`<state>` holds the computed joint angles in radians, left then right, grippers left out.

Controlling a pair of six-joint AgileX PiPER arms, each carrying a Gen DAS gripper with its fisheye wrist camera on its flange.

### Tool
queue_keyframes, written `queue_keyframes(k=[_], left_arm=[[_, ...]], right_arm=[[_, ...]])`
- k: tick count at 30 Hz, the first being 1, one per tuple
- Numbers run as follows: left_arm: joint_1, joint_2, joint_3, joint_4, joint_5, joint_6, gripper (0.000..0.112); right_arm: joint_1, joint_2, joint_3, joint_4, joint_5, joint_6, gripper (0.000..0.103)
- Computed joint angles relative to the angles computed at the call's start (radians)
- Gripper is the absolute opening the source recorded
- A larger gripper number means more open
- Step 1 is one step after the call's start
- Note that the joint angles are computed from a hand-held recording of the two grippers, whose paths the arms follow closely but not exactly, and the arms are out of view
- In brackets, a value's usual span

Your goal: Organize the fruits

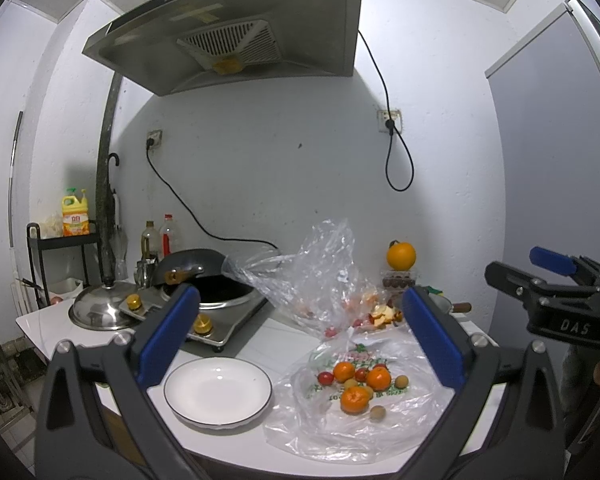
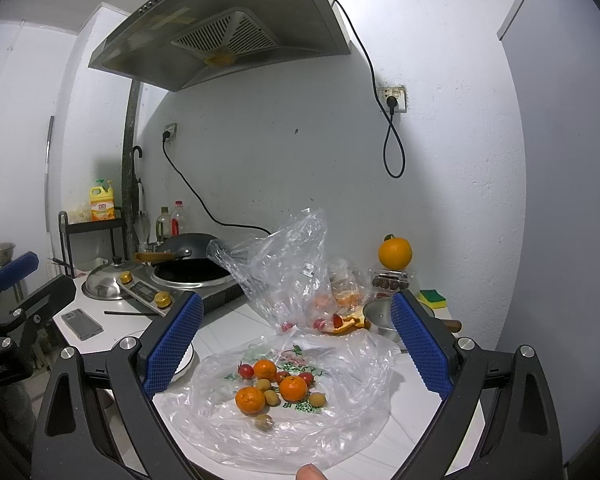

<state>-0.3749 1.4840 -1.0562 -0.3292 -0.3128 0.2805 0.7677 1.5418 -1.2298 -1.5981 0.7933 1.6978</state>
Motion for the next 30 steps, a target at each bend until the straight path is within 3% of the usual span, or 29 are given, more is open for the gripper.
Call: queue_keyframes(k=[30], left_arm=[[-0.002, 0.024, -0.030, 0.019, 0.017, -0.016, 0.103]], right_arm=[[-0.025, 0.005, 0.006, 0.006, -0.023, 0.009, 0.097]])
